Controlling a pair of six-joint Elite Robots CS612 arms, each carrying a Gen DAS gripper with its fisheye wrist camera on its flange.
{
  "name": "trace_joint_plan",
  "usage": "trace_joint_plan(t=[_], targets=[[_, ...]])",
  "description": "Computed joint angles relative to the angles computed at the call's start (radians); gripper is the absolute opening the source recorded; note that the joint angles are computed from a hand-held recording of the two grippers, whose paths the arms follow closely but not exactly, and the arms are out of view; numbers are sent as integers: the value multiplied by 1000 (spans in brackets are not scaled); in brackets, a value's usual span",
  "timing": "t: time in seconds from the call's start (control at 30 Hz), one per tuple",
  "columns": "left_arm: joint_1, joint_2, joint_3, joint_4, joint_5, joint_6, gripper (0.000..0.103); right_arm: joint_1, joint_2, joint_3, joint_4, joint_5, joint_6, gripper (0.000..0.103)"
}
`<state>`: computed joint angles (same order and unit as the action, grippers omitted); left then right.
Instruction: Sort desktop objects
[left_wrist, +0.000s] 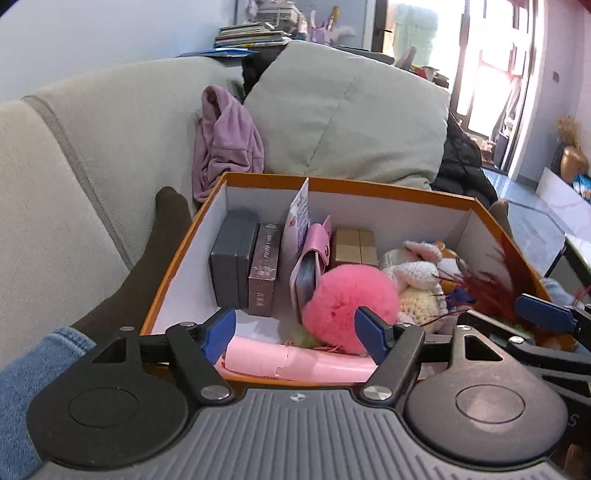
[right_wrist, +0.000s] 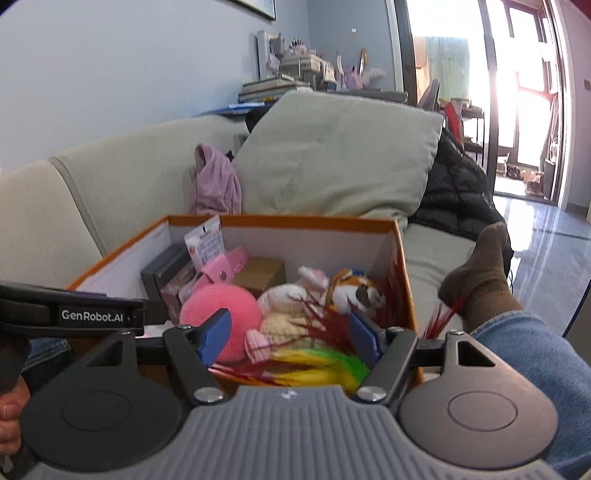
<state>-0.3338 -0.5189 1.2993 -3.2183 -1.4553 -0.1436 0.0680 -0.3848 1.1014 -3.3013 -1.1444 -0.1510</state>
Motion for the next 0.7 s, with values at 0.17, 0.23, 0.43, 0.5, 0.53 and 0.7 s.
trace_joint_plan(t=[0.17, 0.23, 0.43, 0.5, 0.53, 0.7], targets=[[-14, 11, -7, 0, 47, 50, 95, -1, 3, -9, 33, 8, 9, 74], [-15, 14, -7, -14, 57, 51, 95, 0, 7, -12, 21, 3, 10, 74], [-17, 23, -12, -36, 77, 52, 95, -1, 14, -17, 4, 7, 12, 75], [-16, 24, -12, -38, 76, 53, 95, -1, 14, -16, -1, 9, 13, 75], [-16, 23, -11, -40, 76, 54, 95, -2, 16, -20, 1, 11, 11, 76], [-16, 23, -10, -42, 74, 56, 95, -3, 17, -21, -1, 16, 11, 76]])
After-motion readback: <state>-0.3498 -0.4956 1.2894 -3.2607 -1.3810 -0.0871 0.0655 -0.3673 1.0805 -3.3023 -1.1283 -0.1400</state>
